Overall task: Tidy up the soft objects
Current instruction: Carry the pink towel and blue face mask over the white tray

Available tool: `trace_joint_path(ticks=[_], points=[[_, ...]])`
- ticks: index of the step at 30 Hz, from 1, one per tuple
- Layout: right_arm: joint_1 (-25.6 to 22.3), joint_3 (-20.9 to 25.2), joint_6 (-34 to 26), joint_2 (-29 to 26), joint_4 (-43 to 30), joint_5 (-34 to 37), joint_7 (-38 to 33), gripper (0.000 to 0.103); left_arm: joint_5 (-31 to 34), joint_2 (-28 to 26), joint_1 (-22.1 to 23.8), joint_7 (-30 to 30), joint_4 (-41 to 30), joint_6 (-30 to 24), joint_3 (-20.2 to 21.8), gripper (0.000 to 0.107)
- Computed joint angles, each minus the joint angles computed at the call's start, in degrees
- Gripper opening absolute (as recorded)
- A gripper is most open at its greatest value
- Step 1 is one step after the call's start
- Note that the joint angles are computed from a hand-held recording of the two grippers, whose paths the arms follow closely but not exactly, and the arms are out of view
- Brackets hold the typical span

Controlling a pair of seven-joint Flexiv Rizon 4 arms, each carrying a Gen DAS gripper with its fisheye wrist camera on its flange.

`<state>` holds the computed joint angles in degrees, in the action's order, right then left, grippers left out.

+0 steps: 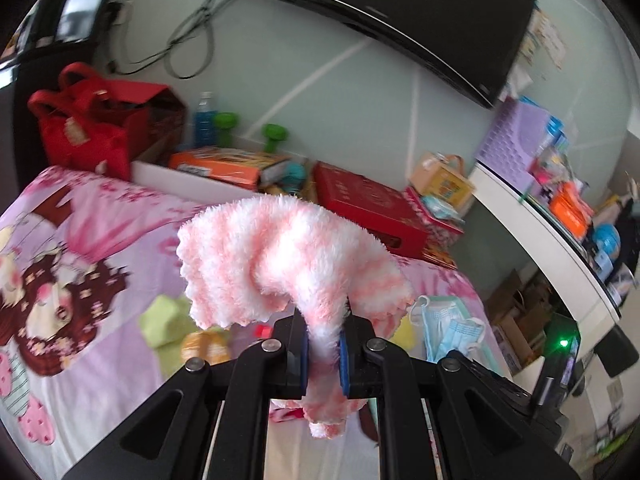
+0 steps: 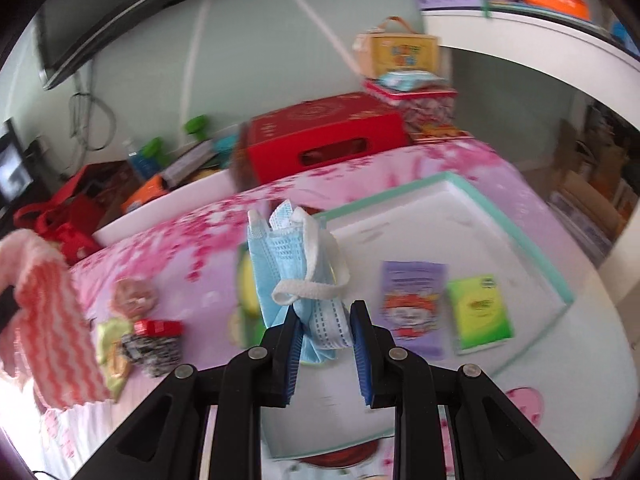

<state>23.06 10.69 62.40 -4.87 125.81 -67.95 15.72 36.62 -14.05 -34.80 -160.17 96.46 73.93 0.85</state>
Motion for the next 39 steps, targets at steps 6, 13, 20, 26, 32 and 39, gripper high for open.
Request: trace_joint_path(ticks=[6, 13, 20, 26, 32, 39], points=[[-2.0, -0.1, -2.4, 2.6, 2.8, 1.8, 1.3, 0.025, -5.8, -5.5, -0.2, 8.8, -5.3, 1.0, -2.1, 0.011], [-4.6, 0.2, -6.3, 5.4, 5.9, 1.8, 4.5, 0.025, -14.0, -13.5, -1.4, 20.6, -11.6, 1.9, -3.8, 0.011], [-7.5, -0.8, -3.6, 5.2, 7.7, -1.8, 8.0, 0.025, -20.4, -21.4, -3.4, 30.1, -18.8, 1.2, -4.0, 0.011], [-7.8, -0.9, -5.1, 4.3, 7.6, -1.4, 8.0, 0.025, -23.9, -25.7, -6.9, 33.3, -22.9, 1.4, -0.5, 0.012], [-8.4, -1.3, -4.0, 3.9, 7.7, -3.4, 9.4, 0.025, -27.0, -28.6, -8.5, 34.8, -25.3, 0.9, 2.0, 0.012], [-8.0, -1.3, -4.6, 3.4, 7.0, -4.3, 9.4, 0.028, -28.4, -29.3, -9.0, 33.7, -25.8, -1.2, 3.2, 0.012]])
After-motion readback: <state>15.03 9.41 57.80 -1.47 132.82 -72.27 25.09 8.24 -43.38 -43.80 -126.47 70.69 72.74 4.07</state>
